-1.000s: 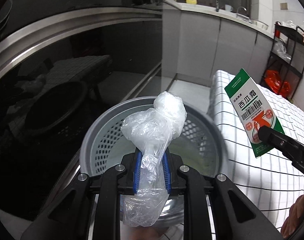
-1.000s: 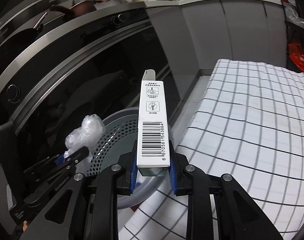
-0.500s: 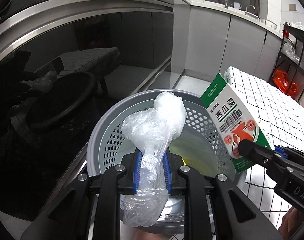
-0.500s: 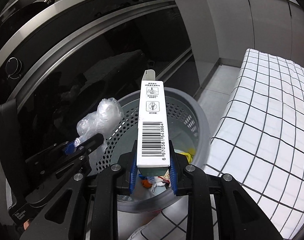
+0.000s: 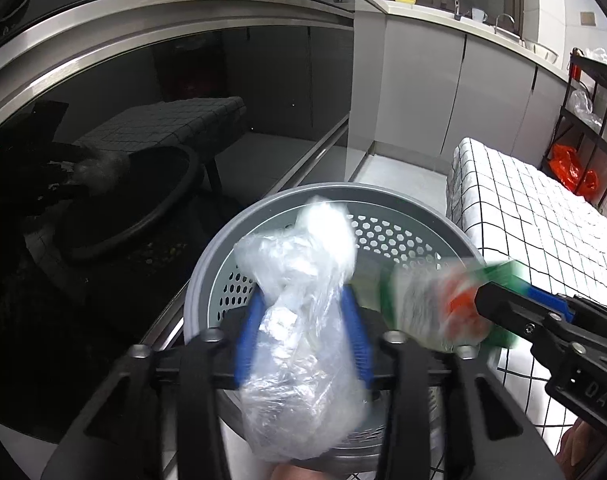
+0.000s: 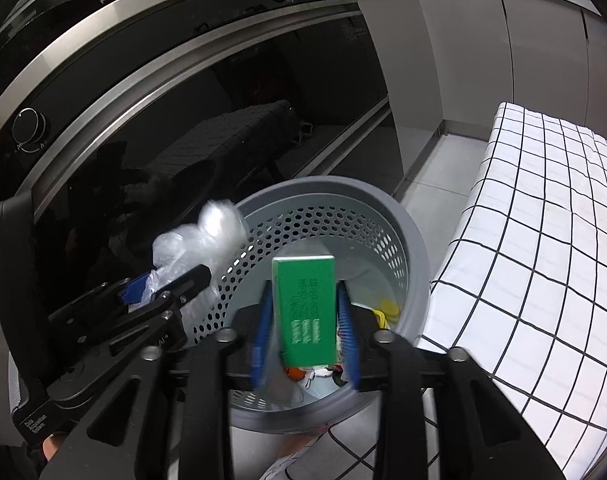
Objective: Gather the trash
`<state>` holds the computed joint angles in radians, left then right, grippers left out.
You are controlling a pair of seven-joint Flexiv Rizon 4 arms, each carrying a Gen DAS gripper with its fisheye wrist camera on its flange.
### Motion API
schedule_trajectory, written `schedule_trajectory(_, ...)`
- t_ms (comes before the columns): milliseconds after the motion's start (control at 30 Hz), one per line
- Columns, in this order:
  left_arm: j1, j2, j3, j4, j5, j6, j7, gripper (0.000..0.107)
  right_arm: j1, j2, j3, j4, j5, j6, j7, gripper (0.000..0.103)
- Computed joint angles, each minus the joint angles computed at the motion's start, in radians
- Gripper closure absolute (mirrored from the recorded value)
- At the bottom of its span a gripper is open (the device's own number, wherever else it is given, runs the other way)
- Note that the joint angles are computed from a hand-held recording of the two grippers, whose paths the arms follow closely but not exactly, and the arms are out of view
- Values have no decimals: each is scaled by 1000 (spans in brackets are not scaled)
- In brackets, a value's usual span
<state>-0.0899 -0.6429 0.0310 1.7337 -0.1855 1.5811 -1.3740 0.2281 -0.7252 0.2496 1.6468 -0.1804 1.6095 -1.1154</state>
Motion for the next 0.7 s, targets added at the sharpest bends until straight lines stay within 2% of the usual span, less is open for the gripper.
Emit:
schedule_trajectory(67,5,1,-4,5,1,21,-2,46,24,6,-32,10,6,26,15,51)
schedule_trajectory(300,-8,8,15,9,3,33,-7,45,17,8,-32,13,3,42,39,51)
schedule_trajectory(533,-20,12,31,7,2,39,-16,42,38,20,-69,31,-8,53,60,51)
schedule_trajectory(600,-28,14,42,7,3,42,-21,36,50,25,-85,37,-11,57,67,51)
schedule_trajectory(700,-37,14,53,8,4,50,-29,32,57,28,-96,48,-11,75,76,46)
